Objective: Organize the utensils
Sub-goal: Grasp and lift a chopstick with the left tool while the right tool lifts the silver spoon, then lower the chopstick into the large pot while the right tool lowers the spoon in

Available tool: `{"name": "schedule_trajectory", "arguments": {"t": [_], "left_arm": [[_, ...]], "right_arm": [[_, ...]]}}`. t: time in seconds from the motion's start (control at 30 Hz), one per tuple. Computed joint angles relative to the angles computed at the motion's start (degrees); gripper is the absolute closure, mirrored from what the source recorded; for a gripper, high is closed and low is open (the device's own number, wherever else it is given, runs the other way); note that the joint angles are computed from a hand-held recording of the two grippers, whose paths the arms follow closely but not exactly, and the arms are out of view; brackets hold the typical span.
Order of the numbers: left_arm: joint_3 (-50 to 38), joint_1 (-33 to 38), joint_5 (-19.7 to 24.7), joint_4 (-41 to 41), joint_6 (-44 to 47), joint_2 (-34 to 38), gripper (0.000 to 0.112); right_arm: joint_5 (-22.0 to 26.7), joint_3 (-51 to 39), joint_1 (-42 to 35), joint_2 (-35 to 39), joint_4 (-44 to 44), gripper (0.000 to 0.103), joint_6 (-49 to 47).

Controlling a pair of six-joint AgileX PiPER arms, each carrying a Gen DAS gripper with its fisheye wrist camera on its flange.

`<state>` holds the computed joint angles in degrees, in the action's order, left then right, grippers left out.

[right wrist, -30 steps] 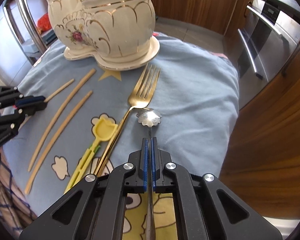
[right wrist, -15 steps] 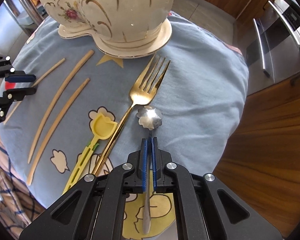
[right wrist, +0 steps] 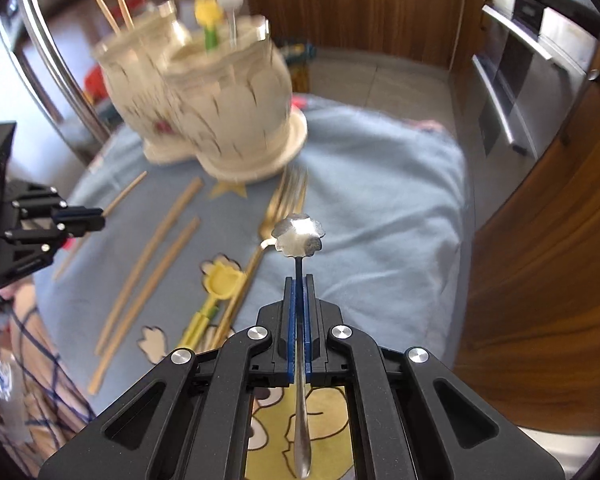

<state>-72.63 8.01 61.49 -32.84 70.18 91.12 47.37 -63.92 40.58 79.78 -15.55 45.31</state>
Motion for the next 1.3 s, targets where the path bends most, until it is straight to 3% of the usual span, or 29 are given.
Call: {"name": "schedule_trajectory", "arguments": {"t": [0.1, 0.23, 0.4, 0.53, 0.87, 1.07, 1.3], "left_arm": [[1.03, 4.05, 2.09, -8.13, 5.09, -1.63, 0.108], [2.25, 5.73, 3.09, -12.24, 7.11, -3.43, 0.108], [4.26, 7.75, 3.79, -17.43, 9.34, -5.97, 0.108], [4.64, 9.22, 4.77, -22.1, 10.12, -6.9, 0.108], [5.15, 10.2, 3.57, -30.61, 11.16, -7.44, 0.108], [5.49, 9.74, 2.67, -37.86, 12.79, -5.73, 0.108], [2.46, 7.27, 0.0, -43.46, 12.21, -4.07, 0.108]], "right_arm": [[-3.84, 3.65, 3.06, -4.08, -5.21, 0.099, 6.97], [-11.34, 9.4, 4.09, -8.28, -6.84, 0.099, 10.4], [-13.65, 13.49, 9.72, -12.45, -17.9, 0.099, 23.81], [-11.59, 13.46, 13.97, -14.12, -25.87, 0.099, 32.3], [-10.64, 10.61, 15.8, -13.32, -35.96, 0.099, 38.94], [-13.57, 6.94, 13.35, -11.34, -41.32, 0.099, 40.7], [-20.4, 1.59, 7.18, -7.54, -42.84, 0.099, 37.98]]}}
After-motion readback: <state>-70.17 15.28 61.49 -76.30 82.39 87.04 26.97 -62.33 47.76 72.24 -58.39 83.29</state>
